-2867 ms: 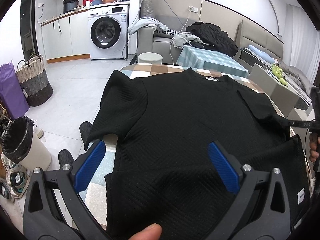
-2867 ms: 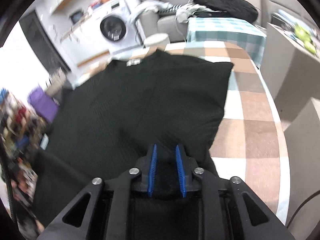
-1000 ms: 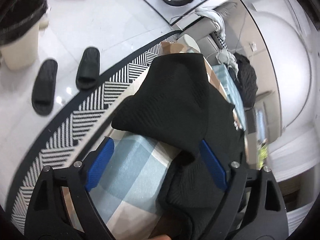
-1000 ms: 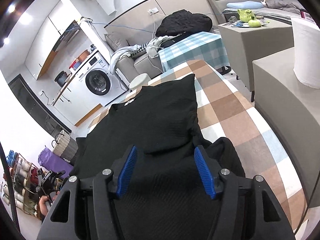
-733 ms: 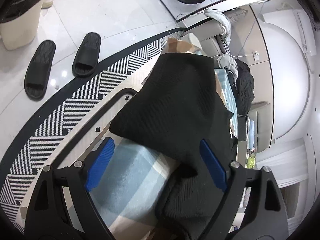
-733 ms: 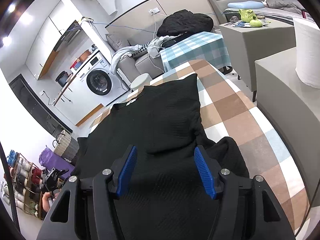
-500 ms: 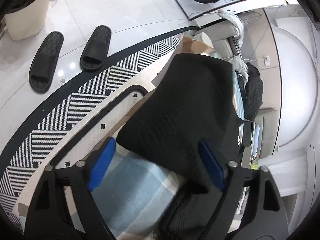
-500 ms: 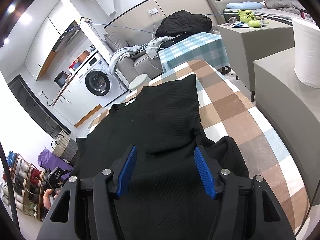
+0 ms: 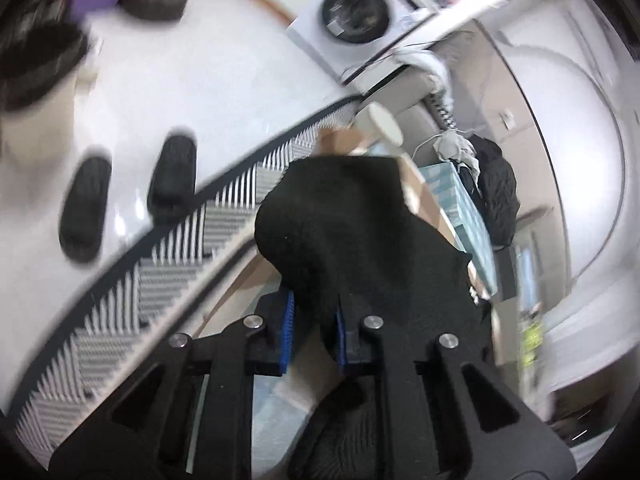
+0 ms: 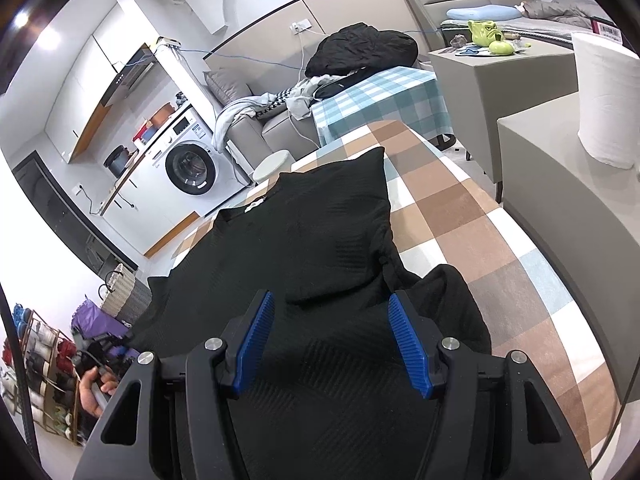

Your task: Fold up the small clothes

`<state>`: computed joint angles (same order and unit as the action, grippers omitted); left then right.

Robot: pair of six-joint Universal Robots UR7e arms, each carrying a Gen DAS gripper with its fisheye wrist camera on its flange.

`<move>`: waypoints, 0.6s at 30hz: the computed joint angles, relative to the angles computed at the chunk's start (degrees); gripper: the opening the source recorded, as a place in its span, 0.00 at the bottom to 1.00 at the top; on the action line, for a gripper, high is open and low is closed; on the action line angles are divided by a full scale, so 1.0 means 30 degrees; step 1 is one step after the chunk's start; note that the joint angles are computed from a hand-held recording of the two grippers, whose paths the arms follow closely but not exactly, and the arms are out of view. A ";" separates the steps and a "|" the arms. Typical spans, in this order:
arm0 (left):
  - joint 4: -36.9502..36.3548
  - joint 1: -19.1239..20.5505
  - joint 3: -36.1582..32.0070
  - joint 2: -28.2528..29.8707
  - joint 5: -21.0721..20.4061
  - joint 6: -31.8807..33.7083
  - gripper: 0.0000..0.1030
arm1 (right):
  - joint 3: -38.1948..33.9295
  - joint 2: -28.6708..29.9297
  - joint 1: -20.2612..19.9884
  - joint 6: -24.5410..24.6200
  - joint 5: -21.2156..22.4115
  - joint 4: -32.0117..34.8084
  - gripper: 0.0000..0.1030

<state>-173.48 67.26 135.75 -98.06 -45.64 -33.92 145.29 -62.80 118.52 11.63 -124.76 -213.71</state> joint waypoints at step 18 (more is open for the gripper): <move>0.4174 -0.5634 -0.2781 0.5841 0.0056 0.6559 0.55 | 0.0679 -0.0707 -0.0097 0.0714 -0.0657 0.0721 0.59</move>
